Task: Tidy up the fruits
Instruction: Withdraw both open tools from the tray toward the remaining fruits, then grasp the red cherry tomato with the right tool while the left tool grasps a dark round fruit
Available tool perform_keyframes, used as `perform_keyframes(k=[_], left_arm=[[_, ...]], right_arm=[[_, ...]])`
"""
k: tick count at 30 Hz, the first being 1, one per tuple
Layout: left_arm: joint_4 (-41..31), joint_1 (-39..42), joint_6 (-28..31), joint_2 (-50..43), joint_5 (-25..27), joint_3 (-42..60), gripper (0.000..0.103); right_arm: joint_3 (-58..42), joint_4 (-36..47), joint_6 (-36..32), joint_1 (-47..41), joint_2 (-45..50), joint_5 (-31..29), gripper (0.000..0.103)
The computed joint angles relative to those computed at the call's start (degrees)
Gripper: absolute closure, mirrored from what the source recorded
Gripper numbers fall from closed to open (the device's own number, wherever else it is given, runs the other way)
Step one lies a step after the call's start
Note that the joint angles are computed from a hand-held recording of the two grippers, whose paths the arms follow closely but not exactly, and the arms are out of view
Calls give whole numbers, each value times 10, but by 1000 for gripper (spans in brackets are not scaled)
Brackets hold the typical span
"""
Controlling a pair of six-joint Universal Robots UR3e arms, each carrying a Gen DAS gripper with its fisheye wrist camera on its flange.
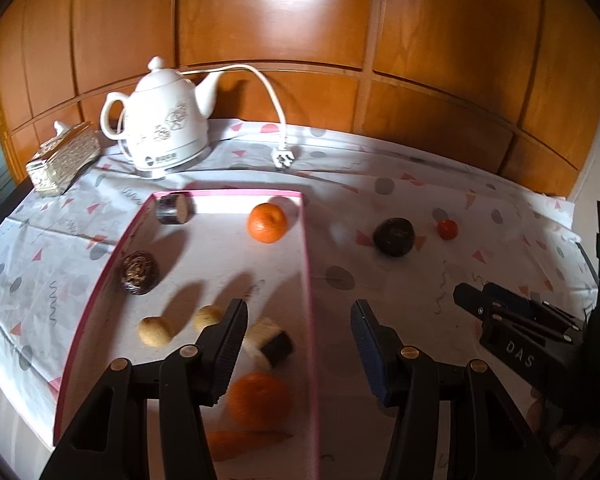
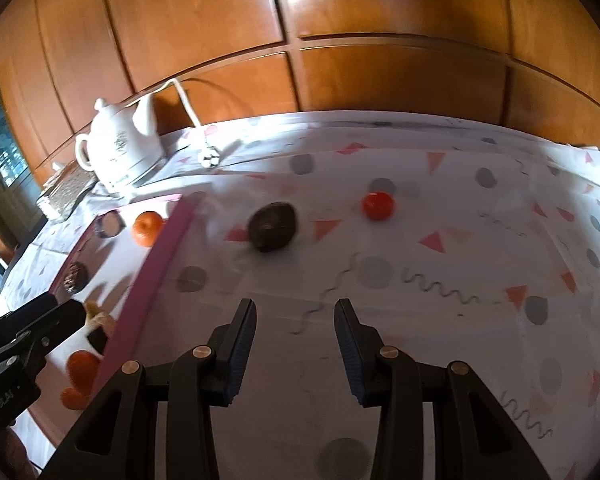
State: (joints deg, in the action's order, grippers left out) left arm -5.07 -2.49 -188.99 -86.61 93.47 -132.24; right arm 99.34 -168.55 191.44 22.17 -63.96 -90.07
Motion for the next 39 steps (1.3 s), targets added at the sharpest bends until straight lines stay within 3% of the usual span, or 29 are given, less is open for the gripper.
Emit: perform_keyframes(k=[19, 33, 39], left_arm=[[-47, -93, -30, -170, 22, 182, 48], [-92, -94, -53, -250, 16, 269, 48], [-99, -92, -55, -268, 11, 285, 47]], right_arm=[[-22, 6, -19, -72, 37, 6, 62], [-216, 85, -52, -88, 158, 26, 62], [-309, 129, -64, -82, 213, 8, 62]])
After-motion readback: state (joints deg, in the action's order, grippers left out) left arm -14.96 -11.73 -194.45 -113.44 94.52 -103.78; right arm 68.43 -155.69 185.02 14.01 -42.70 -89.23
